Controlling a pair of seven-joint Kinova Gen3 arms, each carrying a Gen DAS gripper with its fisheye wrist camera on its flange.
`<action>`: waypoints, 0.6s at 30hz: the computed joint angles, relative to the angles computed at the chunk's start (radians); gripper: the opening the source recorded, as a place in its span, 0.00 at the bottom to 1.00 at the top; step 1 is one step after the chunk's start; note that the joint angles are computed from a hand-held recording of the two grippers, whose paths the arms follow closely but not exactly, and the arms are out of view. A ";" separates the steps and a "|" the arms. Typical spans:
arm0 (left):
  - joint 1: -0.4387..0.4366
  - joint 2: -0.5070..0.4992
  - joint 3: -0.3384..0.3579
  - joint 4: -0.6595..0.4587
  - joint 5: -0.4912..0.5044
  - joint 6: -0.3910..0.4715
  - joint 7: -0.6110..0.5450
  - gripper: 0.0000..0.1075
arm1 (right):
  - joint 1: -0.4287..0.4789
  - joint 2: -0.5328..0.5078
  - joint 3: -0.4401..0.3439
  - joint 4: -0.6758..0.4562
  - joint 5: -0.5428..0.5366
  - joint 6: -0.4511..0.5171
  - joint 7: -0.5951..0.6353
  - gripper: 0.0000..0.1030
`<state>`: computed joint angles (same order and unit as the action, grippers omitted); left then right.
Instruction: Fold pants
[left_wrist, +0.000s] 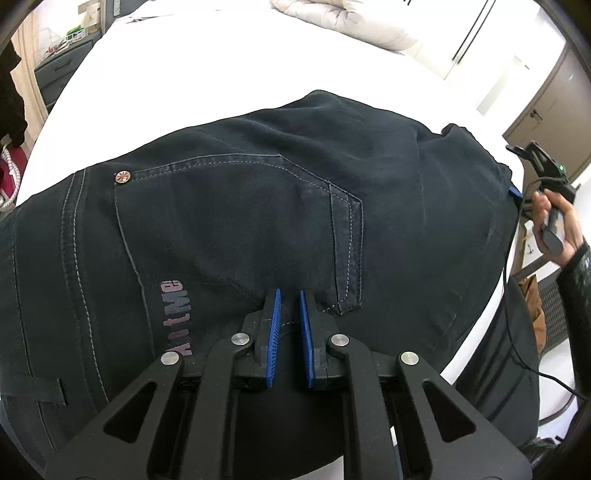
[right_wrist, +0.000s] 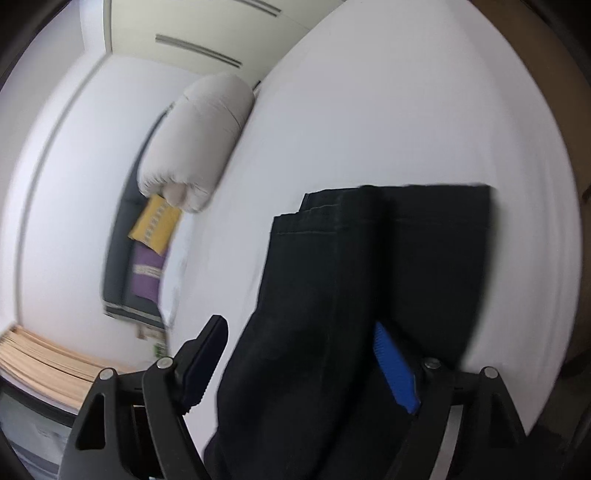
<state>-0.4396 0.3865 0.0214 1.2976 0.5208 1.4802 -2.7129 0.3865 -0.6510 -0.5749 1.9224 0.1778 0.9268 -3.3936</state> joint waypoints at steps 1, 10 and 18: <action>0.002 -0.003 0.000 0.003 0.000 -0.002 0.004 0.10 | -0.011 0.030 0.023 -0.013 0.014 0.013 0.028 0.59; 0.004 0.015 0.002 -0.023 -0.006 0.017 0.011 0.10 | -0.045 -0.058 0.068 -0.014 0.014 0.148 0.015 0.04; 0.002 0.032 0.010 -0.049 -0.012 0.025 0.016 0.10 | -0.001 -0.150 0.092 0.031 -0.051 0.198 0.051 0.03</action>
<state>-0.4375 0.4183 0.0315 1.2486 0.5092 1.5055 -2.6974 0.3856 -0.8013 -0.4825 1.9537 0.1271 1.1250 -3.3422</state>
